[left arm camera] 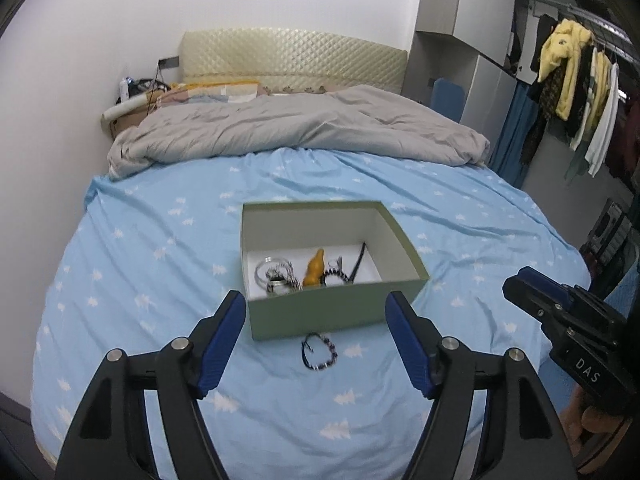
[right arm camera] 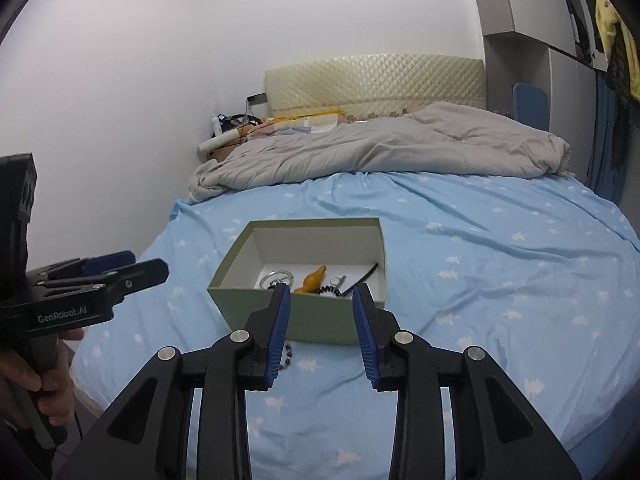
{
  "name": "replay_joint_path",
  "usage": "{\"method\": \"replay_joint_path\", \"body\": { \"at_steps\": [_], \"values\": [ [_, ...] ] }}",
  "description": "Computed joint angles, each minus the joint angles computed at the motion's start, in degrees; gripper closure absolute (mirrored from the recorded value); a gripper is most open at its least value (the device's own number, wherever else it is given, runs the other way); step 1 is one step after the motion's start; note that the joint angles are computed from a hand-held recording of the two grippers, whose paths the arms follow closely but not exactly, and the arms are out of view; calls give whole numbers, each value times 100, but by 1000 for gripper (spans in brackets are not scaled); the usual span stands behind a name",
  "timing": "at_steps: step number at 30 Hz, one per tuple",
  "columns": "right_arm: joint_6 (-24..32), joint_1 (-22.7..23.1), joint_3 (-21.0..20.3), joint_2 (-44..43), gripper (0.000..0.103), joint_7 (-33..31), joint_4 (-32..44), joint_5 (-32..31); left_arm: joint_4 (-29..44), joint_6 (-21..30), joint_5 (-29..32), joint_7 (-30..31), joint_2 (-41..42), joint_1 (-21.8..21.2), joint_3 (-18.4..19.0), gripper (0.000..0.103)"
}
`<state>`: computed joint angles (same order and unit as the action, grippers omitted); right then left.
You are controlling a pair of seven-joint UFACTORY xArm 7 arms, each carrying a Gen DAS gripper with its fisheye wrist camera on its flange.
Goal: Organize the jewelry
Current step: 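Withdraw both open tools toward the beaded bracelet and pink clip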
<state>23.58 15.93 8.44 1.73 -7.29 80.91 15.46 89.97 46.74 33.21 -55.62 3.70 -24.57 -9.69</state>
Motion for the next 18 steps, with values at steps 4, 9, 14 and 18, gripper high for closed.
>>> {"method": "replay_joint_path", "body": {
  "at_steps": [4, 9, 14, 18],
  "values": [
    [-283, 35, -12, -365, 72, -332, -678, 401, -437, -22, 220, -360, -226, -38, -70, 30],
    [-392, 138, -125, -676, 72, -604, -1302, 792, -839, -91, 364, -751, -417, -16, -198, 30],
    [-528, 224, -220, -949, 72, -705, -1840, 915, -1257, -196, 344, -1086, -567, 43, -296, 30],
    [-525, 260, -265, -986, 72, -633, -2034, 881, -1530, -350, 209, -1217, -574, 100, -320, 30]
  ]
}}
